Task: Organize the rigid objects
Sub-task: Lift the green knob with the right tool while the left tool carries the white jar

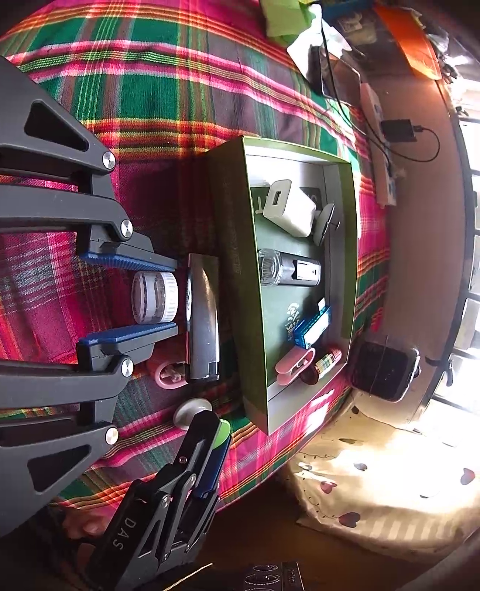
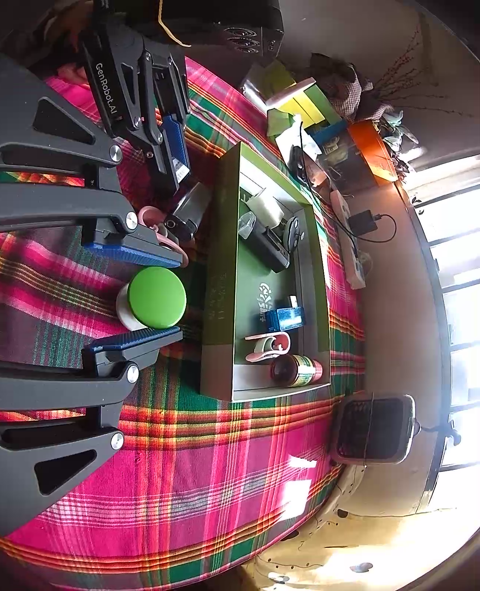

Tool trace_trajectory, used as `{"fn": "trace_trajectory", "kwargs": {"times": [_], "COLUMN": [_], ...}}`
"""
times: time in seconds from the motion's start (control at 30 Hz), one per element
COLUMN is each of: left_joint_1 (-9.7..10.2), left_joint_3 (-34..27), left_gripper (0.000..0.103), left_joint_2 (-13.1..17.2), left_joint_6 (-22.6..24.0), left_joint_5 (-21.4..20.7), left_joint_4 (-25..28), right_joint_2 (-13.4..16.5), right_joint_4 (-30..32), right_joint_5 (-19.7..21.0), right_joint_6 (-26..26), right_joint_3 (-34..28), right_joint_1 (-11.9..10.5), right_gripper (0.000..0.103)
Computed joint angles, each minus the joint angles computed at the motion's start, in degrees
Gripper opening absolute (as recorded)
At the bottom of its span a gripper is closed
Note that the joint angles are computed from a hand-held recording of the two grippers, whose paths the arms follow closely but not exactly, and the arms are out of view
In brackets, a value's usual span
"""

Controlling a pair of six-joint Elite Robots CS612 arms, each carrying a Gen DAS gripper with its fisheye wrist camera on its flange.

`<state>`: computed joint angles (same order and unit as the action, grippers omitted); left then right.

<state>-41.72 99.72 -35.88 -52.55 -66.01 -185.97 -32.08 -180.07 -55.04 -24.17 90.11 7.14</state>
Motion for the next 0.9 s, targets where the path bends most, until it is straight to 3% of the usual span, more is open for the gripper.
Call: {"fn": "trace_trajectory", "kwargs": {"times": [0.9], "left_joint_1": [-0.95], "left_joint_3": [2.36], "left_gripper": [0.026], "left_joint_2": [-2.7], "left_joint_6": [1.88], "left_joint_5": [3.9], "left_joint_4": [-1.17], "right_joint_2": [-1.85], "right_joint_4": [-3.08], "right_joint_5": [1.08], "right_joint_6": [0.51], "right_joint_3": [2.3], "right_joint_1": [-0.11], "right_gripper": [0.035]}}
